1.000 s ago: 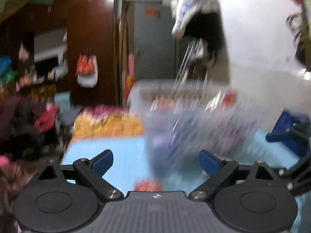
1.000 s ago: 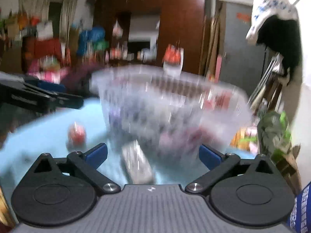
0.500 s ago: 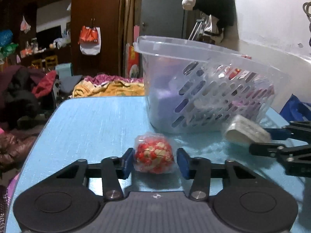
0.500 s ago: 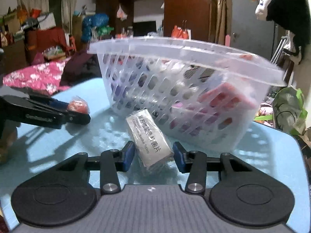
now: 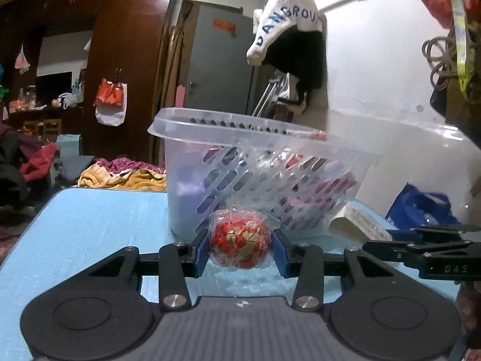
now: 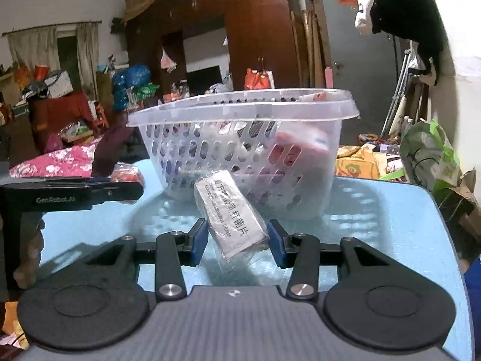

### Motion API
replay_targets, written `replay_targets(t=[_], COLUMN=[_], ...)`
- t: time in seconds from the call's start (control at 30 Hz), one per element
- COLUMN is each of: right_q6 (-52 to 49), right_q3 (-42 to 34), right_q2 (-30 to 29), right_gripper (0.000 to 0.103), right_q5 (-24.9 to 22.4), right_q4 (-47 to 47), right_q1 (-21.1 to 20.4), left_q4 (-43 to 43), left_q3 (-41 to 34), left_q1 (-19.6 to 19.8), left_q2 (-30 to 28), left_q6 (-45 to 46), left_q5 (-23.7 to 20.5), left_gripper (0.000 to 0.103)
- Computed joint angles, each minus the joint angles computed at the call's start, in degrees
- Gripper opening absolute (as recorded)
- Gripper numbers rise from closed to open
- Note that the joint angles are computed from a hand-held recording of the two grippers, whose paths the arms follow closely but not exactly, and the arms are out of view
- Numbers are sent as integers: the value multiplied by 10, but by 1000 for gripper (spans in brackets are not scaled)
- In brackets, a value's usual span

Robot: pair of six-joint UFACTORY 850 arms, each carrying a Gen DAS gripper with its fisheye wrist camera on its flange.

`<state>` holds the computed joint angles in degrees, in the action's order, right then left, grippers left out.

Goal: Organize objects
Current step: 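Grasp the white bagged packet with the right tool while the left tool grasps the red wrapped ball, then drop both items into the white basket and open both tools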

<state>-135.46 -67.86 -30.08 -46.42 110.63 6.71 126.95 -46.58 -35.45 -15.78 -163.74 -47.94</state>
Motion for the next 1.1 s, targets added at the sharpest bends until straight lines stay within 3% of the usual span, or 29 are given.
replay_targets(t=[0.27, 0.6, 0.73, 0.87, 0.97, 1.03, 1.1], right_q6=[-102, -99, -132, -111, -131, -106, -76], right_q3=[35, 38, 62, 67, 41, -18, -75], right_q2=[19, 15, 15, 30, 54, 49, 32], right_gripper=[47, 47, 47, 47, 47, 47, 47], right_q5=[-5, -38, -128, -178, -127, -63, -15], right_q4=[77, 82, 110, 118, 158, 141, 130], right_q1=[7, -4, -23, -32, -7, 13, 28], left_q4=[40, 50, 20, 14, 13, 4, -17], left_q3=[18, 31, 39, 40, -3, -57, -115], left_q1=[3, -4, -21, -37, -26, -4, 27], left_q2=[7, 10, 8, 32, 56, 53, 43], left_q6=[-43, -43, -32, -3, 65, 126, 162], left_q5=[-23, -56, -113, -142, -117, -72, 8], left_gripper=[47, 47, 47, 47, 47, 47, 48])
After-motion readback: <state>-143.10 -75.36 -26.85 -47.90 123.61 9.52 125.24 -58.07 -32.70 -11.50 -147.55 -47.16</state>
